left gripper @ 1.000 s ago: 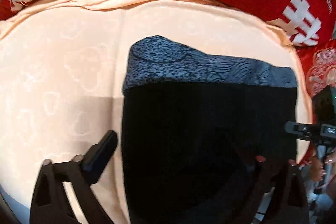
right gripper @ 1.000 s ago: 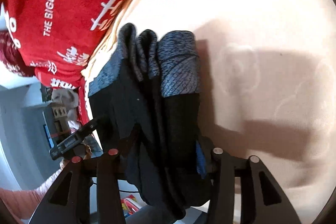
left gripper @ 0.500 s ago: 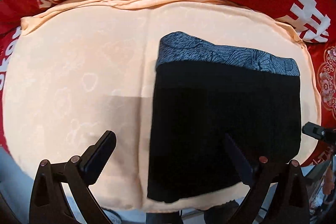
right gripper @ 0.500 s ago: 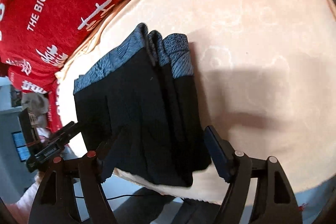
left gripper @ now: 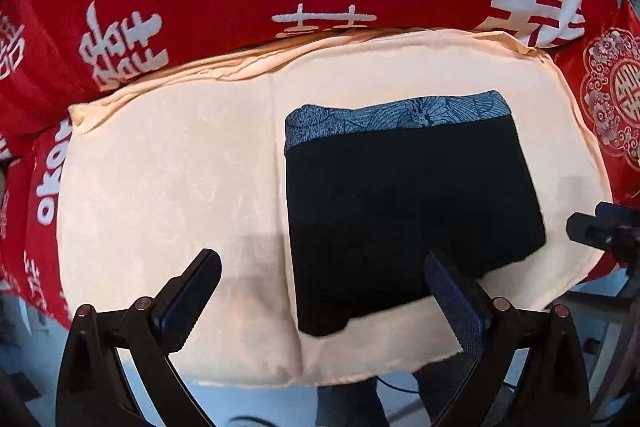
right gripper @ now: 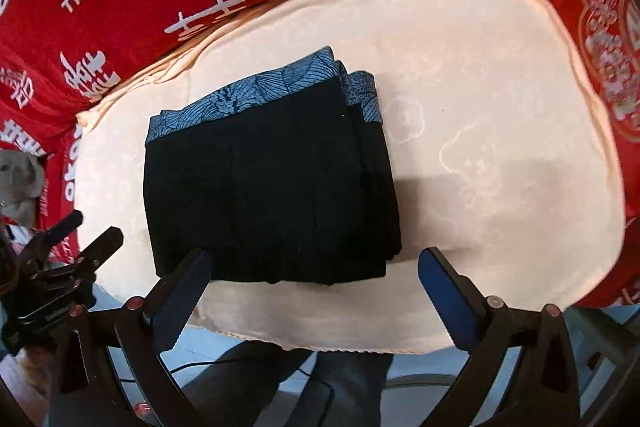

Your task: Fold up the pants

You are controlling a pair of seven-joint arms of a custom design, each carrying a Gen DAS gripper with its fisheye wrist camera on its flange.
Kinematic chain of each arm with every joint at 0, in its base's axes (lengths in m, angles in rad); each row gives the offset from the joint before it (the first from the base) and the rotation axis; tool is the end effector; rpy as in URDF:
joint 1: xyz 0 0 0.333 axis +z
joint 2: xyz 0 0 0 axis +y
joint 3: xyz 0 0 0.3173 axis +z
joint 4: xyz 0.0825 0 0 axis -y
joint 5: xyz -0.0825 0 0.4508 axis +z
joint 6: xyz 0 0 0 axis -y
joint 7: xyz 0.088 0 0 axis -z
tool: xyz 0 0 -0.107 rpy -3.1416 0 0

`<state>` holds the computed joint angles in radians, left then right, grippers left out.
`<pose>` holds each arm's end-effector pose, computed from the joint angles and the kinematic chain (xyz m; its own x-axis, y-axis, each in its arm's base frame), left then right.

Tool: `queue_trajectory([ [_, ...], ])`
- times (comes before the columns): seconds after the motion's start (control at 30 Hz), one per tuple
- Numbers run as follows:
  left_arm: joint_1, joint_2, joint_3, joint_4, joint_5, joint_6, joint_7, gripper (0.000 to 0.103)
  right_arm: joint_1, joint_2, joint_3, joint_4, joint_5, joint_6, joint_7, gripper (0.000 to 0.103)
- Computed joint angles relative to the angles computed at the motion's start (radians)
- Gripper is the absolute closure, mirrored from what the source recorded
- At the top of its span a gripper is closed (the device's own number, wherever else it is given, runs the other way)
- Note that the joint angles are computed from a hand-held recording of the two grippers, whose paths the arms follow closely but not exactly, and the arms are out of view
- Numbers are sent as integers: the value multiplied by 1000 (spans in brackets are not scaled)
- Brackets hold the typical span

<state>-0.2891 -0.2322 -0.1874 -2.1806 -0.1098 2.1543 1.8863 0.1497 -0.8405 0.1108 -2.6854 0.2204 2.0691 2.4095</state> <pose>0.4988 -0.2666 0.4822 -0.6740 -0.7387 -0.0060 -0.7217 0.6601 -0.2084 0.3705 0.1083 0.4774 -0.6118 -0.7514 -0.2471 -0.7667 0.6402 -0.0484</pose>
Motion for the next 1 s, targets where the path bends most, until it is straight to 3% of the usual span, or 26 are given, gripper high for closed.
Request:
queue_trajectory([
  [0.1, 6, -12, -10, 15, 27, -45, -65, 1, -1, 11, 17, 41, -18, -50, 21, 0],
  [0.33, 7, -59, -8, 10, 56, -67, -149, 1, 11, 23, 38, 109, -40, -132, 68, 0],
  [1.0, -12, -112, 2, -9, 88, -97, -138, 1, 35, 90, 51, 209, -88, -195, 76, 0],
])
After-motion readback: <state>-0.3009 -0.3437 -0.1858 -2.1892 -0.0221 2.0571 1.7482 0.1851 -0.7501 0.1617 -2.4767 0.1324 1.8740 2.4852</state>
